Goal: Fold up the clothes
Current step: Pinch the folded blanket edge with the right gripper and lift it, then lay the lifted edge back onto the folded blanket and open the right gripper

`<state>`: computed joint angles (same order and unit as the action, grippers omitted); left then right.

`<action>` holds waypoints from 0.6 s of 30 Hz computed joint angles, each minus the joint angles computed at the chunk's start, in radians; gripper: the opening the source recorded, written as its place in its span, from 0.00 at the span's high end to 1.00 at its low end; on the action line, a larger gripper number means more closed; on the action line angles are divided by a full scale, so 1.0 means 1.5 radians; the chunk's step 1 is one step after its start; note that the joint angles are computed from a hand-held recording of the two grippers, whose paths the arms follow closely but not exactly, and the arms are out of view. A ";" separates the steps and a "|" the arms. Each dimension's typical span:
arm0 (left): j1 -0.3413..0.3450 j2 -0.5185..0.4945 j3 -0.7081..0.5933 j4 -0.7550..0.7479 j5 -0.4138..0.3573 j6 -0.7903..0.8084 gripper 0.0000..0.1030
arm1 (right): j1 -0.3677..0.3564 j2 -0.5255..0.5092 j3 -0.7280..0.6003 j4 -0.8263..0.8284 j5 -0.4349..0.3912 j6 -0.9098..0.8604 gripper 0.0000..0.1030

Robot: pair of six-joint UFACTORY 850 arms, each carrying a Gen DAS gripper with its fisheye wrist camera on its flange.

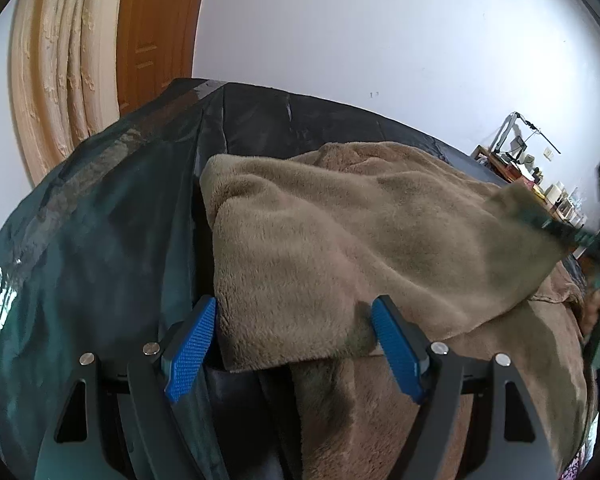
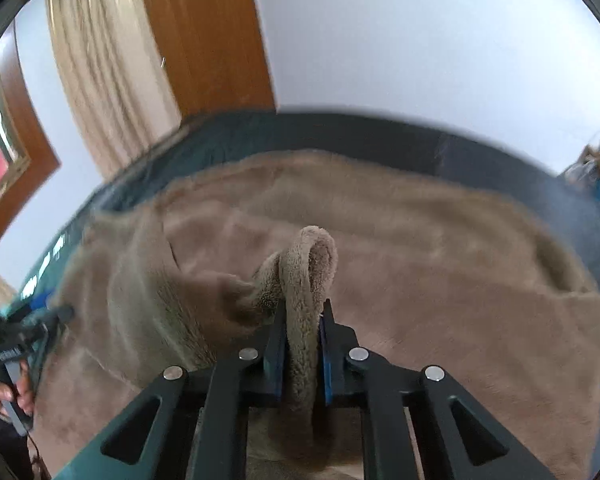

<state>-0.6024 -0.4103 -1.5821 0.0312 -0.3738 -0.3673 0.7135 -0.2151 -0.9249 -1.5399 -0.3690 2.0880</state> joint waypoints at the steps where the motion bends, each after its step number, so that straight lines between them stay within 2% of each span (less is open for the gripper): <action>1: -0.002 -0.001 -0.004 0.009 -0.002 -0.009 0.21 | 0.001 0.022 0.015 -0.032 -0.019 0.039 0.87; 4: -0.015 -0.003 -0.018 0.063 0.000 -0.052 0.20 | 0.017 0.092 0.063 -0.061 -0.116 0.091 0.87; 6: -0.026 -0.013 -0.032 0.089 -0.007 -0.062 0.19 | 0.037 0.140 0.098 -0.036 -0.213 0.083 0.87; 8: -0.038 -0.029 -0.052 0.097 -0.019 -0.054 0.19 | 0.047 0.179 0.133 -0.009 -0.277 0.083 0.87; 10: -0.046 -0.049 -0.076 0.106 -0.049 -0.055 0.19 | 0.041 0.205 0.164 0.005 -0.272 0.097 0.87; 12: -0.051 -0.078 -0.116 0.103 -0.106 -0.048 0.19 | 0.025 0.213 0.191 0.034 -0.248 0.103 0.87; 14: -0.048 -0.084 -0.124 0.105 -0.118 -0.056 0.19 | 0.009 0.203 0.207 0.069 -0.226 0.093 0.86; 16: -0.046 -0.080 -0.120 0.126 -0.123 -0.083 0.18 | -0.011 0.201 0.226 0.098 -0.188 0.082 0.81; 18: -0.043 -0.078 -0.116 0.135 -0.125 -0.099 0.10 | -0.027 0.195 0.238 0.126 -0.163 0.069 0.78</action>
